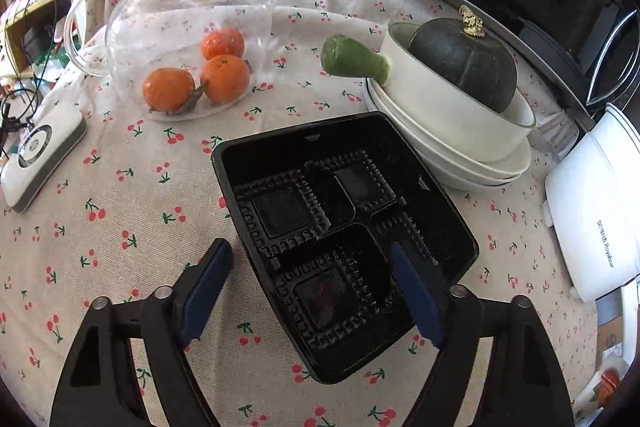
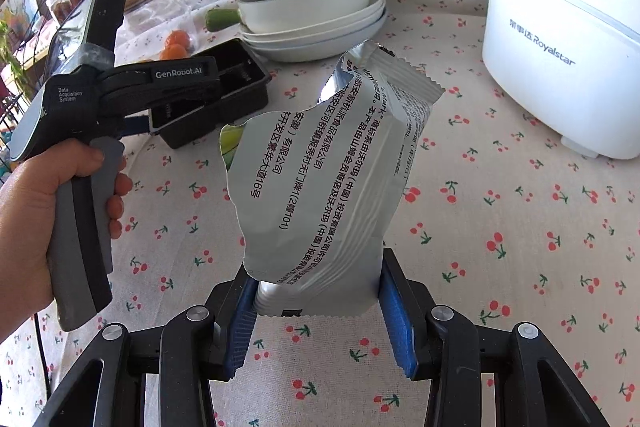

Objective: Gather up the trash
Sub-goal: 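Grasp the black plastic tray with the left tool while the right tool holds the wrapper, then carry the tray with the left tool and wrapper with the right tool into the bin, releasing both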

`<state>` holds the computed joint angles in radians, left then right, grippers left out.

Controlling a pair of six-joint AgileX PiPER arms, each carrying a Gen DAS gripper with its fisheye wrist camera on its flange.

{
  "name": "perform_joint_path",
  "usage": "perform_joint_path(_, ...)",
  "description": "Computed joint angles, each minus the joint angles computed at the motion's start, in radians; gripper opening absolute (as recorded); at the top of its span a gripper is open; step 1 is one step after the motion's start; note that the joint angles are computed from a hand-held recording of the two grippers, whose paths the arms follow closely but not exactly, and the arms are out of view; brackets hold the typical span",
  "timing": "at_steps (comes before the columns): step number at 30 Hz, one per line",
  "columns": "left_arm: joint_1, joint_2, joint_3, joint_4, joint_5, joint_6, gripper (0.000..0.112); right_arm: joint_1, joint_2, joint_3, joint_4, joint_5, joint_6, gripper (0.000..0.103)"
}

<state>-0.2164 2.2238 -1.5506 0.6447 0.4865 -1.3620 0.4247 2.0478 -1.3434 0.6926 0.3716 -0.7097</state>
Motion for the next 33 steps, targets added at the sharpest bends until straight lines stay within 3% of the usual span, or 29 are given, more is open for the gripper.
perform_joint_path(2,0.014,-0.03,0.055,-0.007,-0.048,0.012,0.061,-0.003,-0.002,0.009,-0.02,-0.003,0.016,0.049)
perform_joint_path(5,0.05,-0.087,0.15,-0.157,-0.155,0.172,0.061,-0.003,-0.012,0.026,-0.066,0.0,0.071,0.049)
perform_joint_path(10,0.062,-0.2,0.314,-0.375,-0.209,0.411,0.061,-0.001,-0.071,0.085,-0.123,0.029,0.167,0.049)
perform_joint_path(17,0.038,-0.403,0.611,-0.561,-0.311,0.538,0.061,0.017,-0.265,0.232,-0.262,0.033,0.337,0.049)
perform_joint_path(21,-0.005,-0.529,0.753,-0.536,-0.335,0.489,0.061,0.016,-0.407,0.349,-0.324,0.03,0.411,0.049)
perform_joint_path(25,-0.081,-0.656,0.862,-0.312,-0.32,0.248,0.061,0.011,-0.53,0.447,-0.385,0.036,0.488,0.049)
perform_joint_path(33,-0.256,-0.853,0.996,-0.079,-0.256,-0.052,0.061,-0.013,-0.747,0.614,-0.441,0.057,0.567,0.049)
